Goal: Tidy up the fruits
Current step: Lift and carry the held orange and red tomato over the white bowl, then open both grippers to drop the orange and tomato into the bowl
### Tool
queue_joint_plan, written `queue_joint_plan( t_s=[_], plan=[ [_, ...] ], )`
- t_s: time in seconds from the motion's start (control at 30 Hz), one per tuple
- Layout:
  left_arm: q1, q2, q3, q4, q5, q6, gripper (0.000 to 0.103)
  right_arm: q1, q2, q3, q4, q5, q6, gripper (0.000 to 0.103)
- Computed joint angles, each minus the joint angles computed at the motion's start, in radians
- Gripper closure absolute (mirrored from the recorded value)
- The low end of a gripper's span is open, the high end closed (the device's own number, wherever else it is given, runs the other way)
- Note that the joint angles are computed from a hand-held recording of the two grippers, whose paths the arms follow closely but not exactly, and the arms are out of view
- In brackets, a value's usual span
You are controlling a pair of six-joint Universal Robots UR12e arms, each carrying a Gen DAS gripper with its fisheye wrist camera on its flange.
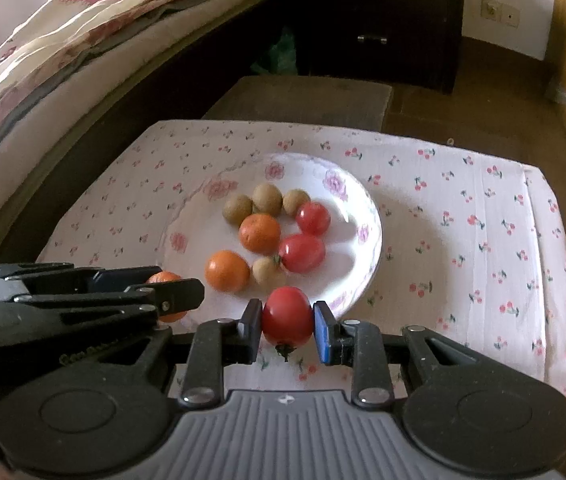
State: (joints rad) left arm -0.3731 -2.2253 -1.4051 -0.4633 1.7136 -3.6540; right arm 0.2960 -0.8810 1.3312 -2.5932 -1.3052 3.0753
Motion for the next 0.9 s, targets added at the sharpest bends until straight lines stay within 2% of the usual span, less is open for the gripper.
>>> queue_joint_plan(
  t_s=[0.43,0.9],
  plan=[
    [0.012,-0.030,0.039,-0.028,0.006,-0.008,0.063,0.005,0.040,-0.053,0.012,-0.020,-0.005,0.074],
    [0.011,-0.024,0.032,-0.005,0.028,-0.017,0.058,0.003,0.035,-0.043,-0.019,-0.039,0.019,0.073]
  ],
)
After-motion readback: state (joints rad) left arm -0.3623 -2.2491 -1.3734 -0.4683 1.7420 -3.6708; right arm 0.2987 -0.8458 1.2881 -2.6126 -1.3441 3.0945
